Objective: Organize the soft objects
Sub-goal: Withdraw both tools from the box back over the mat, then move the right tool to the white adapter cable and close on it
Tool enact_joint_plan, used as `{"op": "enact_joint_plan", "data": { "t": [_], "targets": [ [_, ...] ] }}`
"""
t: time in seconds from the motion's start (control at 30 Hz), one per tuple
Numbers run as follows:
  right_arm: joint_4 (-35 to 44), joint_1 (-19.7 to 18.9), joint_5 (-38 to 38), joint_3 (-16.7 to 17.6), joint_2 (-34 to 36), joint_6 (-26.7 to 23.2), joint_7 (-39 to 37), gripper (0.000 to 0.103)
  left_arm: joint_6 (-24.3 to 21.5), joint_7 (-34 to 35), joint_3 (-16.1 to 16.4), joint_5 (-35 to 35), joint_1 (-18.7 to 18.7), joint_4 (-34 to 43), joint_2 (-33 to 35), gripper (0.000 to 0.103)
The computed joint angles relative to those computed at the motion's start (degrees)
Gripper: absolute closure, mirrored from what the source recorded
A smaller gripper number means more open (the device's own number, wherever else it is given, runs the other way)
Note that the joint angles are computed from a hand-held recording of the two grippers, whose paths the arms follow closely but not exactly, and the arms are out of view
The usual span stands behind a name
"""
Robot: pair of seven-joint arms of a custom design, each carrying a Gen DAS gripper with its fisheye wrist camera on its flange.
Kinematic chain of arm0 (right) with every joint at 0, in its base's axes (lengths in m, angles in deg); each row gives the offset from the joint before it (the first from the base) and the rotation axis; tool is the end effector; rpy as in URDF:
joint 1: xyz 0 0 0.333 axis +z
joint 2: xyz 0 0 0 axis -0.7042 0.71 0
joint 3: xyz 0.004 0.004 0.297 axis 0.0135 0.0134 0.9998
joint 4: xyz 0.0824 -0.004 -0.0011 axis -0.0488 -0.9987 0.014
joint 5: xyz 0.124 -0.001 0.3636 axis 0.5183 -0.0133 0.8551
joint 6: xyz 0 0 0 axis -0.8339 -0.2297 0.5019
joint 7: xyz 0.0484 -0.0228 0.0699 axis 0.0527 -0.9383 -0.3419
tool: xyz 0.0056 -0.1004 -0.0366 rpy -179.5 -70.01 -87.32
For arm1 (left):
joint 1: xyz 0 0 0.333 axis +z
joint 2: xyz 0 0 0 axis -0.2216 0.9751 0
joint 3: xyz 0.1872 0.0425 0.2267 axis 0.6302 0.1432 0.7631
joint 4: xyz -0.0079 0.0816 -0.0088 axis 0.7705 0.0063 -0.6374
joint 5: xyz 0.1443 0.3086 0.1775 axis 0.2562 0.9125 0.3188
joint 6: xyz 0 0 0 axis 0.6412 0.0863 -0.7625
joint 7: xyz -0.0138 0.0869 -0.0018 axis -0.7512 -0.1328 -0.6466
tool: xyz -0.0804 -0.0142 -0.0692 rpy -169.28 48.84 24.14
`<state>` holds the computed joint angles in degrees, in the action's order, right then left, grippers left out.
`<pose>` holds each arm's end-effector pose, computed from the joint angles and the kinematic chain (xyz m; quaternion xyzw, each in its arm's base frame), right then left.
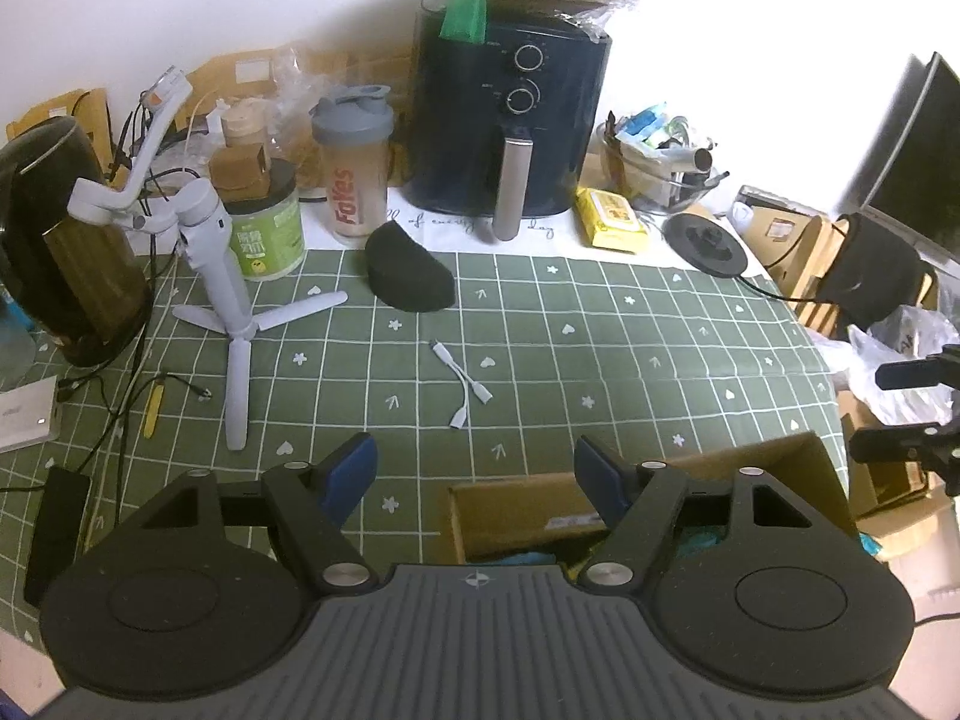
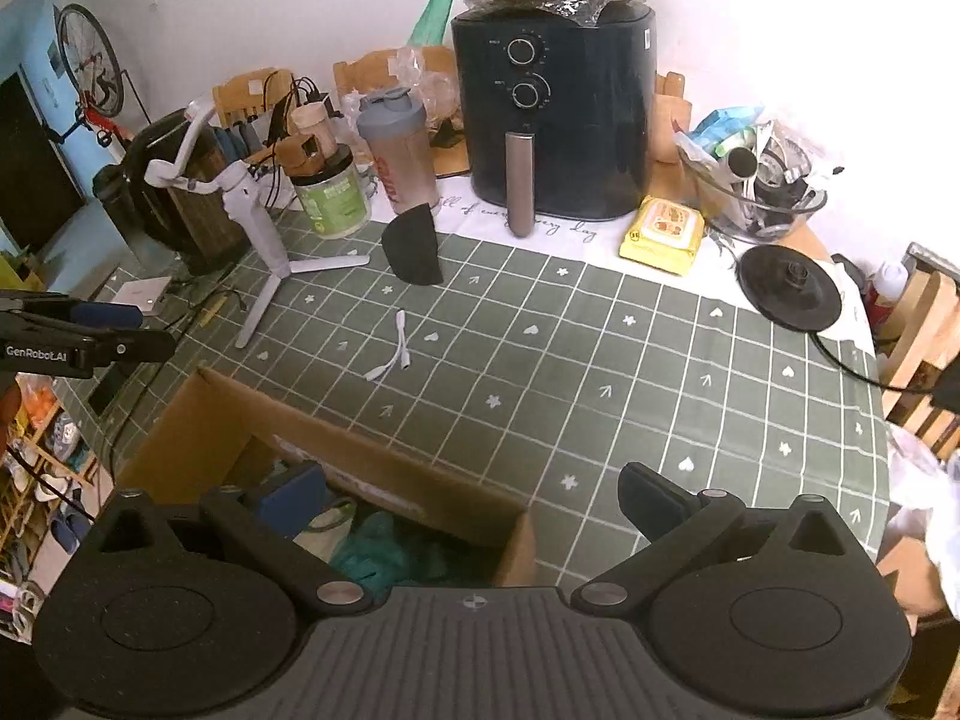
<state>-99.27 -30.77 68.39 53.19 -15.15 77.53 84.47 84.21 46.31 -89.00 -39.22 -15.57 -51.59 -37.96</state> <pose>0.4848 0.1791 0.5200 -0.6522 0.6867 -0.1604 0.2779 0.5933 -0.1141 0.5198 -0.4802 0.8141 -0.3060 0.1145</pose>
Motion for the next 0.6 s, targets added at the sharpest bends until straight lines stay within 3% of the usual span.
{"op": "enact_joint_plan", "data": {
  "t": [0.37, 0.53, 0.6],
  "targets": [
    [8.5, -1.0, -0.8, -2.2, 9.5, 0.8, -7.6, 0.0, -1.6, -0.1, -0.7, 0.3, 1.0, 4.9, 5.0, 0.031],
    [15.8, -1.2, -2.2, -2.8, 15.5, -2.3, -10.2, 0.0, -3.0, -1.6, -1.0, 2.3, 1.7, 8.3, 8.2, 0.031],
    [17.7, -1.2, -1.9, -3.0, 17.4, -1.4, -12.5, 0.0, -3.3, -2.3, -1.2, 3.0, 2.0, 9.6, 9.3, 0.031]
  ]
}}
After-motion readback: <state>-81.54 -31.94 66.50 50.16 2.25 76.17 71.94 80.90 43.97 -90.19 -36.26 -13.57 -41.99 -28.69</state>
